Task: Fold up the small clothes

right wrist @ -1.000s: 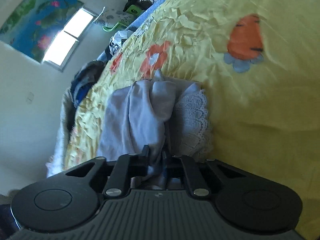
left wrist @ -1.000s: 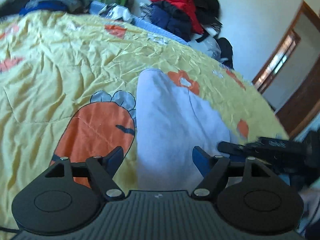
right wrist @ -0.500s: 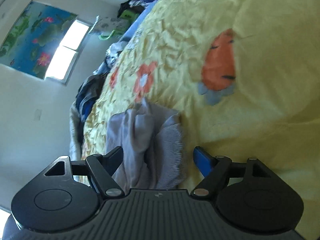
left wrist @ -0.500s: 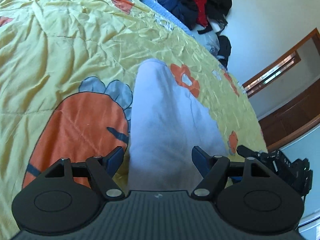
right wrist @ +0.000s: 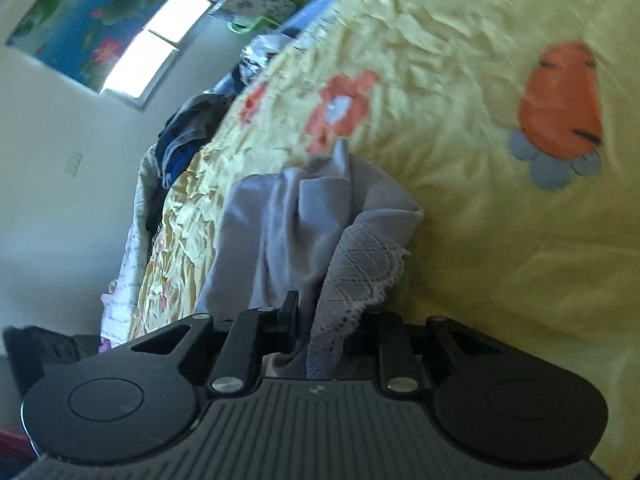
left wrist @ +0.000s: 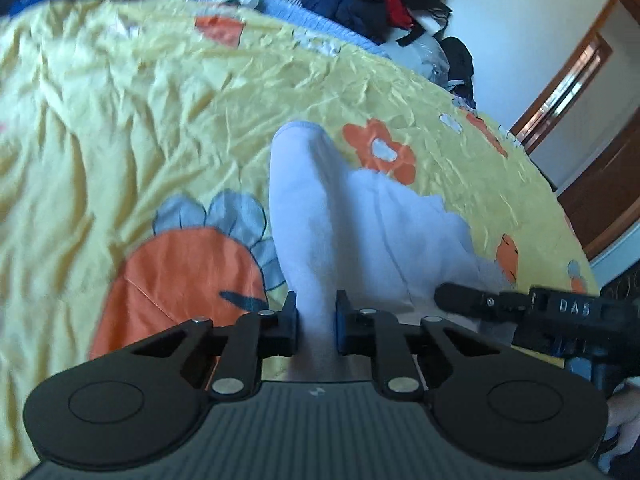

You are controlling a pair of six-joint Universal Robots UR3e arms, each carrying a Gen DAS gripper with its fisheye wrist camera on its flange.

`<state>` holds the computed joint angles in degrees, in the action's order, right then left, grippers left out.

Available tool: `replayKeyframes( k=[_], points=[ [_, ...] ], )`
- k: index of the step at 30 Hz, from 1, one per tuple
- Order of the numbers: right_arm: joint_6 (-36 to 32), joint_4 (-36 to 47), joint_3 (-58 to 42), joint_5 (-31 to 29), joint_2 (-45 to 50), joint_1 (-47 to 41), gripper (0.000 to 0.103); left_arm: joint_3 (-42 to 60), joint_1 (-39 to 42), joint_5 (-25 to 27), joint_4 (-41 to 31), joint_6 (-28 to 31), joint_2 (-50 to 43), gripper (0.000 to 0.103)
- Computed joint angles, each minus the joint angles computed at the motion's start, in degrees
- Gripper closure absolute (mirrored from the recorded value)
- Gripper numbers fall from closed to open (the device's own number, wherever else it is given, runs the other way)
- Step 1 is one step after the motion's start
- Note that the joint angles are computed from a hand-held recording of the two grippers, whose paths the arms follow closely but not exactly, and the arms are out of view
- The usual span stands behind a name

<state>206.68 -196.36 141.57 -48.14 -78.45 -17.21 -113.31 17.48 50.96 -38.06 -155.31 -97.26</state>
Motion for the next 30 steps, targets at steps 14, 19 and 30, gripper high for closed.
replayKeyframes(
  k=[14,19,30],
  points=[
    [14.7,-8.5,-17.2,-3.8,18.6,12.5,0.066,2.5,7.4,4.7,0.2,6.1,-2.5,0.072],
    [15.6,-12.2,-6.9,-4.4,9.6,10.9,0.044,1.0,8.9,5.9,0.5,7.6,0.3,0.057],
    [11.8,-11.8,2.0,-7.1,3.0,15.9,0.038,-7.1,12.7,5.1,-0.7,13.9,8.3,0.053]
  ],
)
